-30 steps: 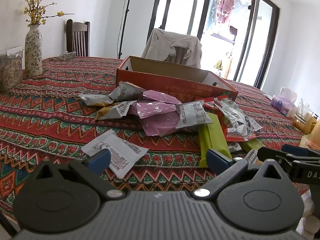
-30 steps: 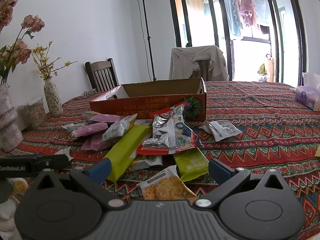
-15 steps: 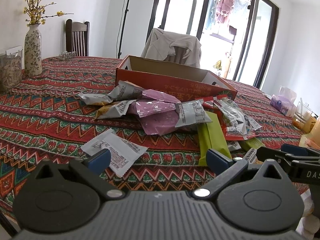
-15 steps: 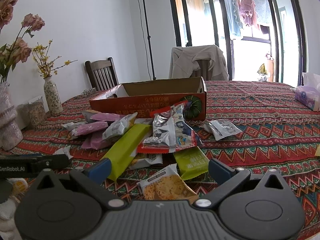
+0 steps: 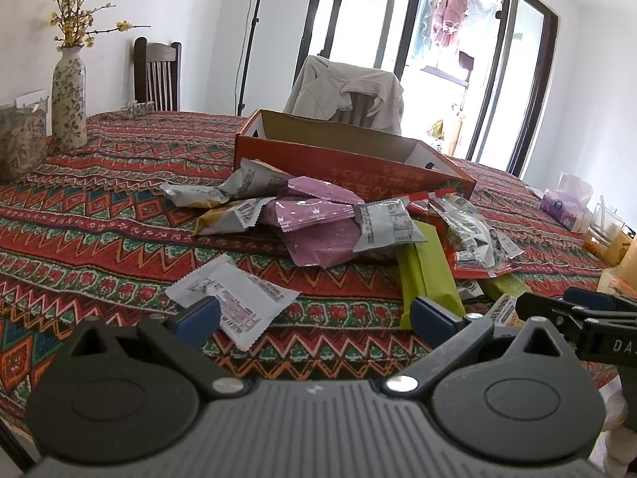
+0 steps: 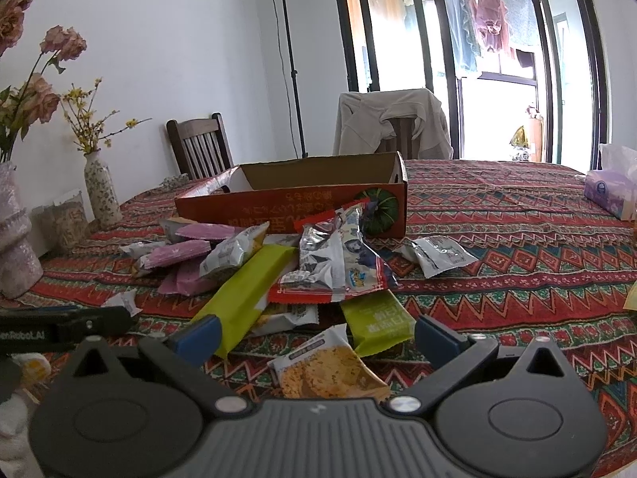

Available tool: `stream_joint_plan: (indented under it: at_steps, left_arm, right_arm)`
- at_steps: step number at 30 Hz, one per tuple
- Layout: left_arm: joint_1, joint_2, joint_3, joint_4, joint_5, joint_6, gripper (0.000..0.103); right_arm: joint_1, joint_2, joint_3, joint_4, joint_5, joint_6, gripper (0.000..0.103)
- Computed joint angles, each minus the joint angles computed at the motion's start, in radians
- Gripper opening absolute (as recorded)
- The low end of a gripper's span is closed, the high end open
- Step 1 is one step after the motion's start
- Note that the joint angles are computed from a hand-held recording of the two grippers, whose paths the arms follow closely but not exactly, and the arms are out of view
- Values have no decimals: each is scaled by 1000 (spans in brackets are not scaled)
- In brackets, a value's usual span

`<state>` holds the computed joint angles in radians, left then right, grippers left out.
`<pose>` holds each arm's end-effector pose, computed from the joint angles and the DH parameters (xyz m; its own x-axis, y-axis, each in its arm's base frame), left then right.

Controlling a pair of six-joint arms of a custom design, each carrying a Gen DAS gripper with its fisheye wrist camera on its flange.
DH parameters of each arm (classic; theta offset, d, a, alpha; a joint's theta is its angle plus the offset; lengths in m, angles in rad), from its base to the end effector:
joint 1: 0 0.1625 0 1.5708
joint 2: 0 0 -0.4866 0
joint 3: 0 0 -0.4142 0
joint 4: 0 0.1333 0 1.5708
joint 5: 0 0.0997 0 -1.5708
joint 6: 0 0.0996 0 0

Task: Organize snacks
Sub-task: 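Close the right gripper on the cookie packet with the clear window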

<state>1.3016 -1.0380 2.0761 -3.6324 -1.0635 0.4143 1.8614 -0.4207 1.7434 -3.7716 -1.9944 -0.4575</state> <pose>0.0199 -0.6110 0.2647 -0.8166 0.0487 -0.5752 0.5103 0.5266 -0.6799 0.2832 -0.6245 -0.0216 -0.7841 -0.2327 0.5754 -0.5900 0.5674 -0.5744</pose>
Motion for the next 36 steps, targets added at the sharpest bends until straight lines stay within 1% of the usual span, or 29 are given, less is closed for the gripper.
stream_joint_plan:
  at_steps: [7, 11, 16, 18, 19, 21, 22, 25, 27, 30, 36]
  left_arm:
    - [-1, 5, 2, -22, 15, 6, 103]
    - [0, 5, 1, -20, 20, 0, 103]
    - [2, 7, 0, -11, 20, -4, 103]
    - [3, 7, -1, -7, 20, -10, 103]
    - [3, 7, 0, -7, 21, -11, 103]
    - [3, 6, 3, -11, 22, -11, 103]
    - [3, 6, 3, -12, 22, -13, 103]
    - [5, 4, 5, -11, 25, -21, 103]
    - [5, 2, 7, -10, 28, -25, 103]
    - [5, -2, 9, -11, 29, -31, 103]
    - [4, -4, 7, -28, 50, -24, 103]
  right_arm:
    - [0, 2, 0, 9, -32, -9, 103]
    - [0, 4, 0, 31, -45, -25, 100]
    - [-1, 9, -6, 78, -50, -38, 89]
    - [-3, 11, -10, 97, -53, -40, 78]
    - [-3, 13, -13, 107, -57, -42, 75]
    - [-1, 17, -19, 122, -73, -46, 63]
    - [-1, 19, -21, 125, -79, -51, 59]
    - [-1, 21, -14, 112, -72, -78, 53]
    - [-2, 15, -6, 116, -61, -79, 46]
    - [-4, 6, 7, 113, -39, -72, 40]
    - [-4, -5, 35, 35, 4, -83, 40]
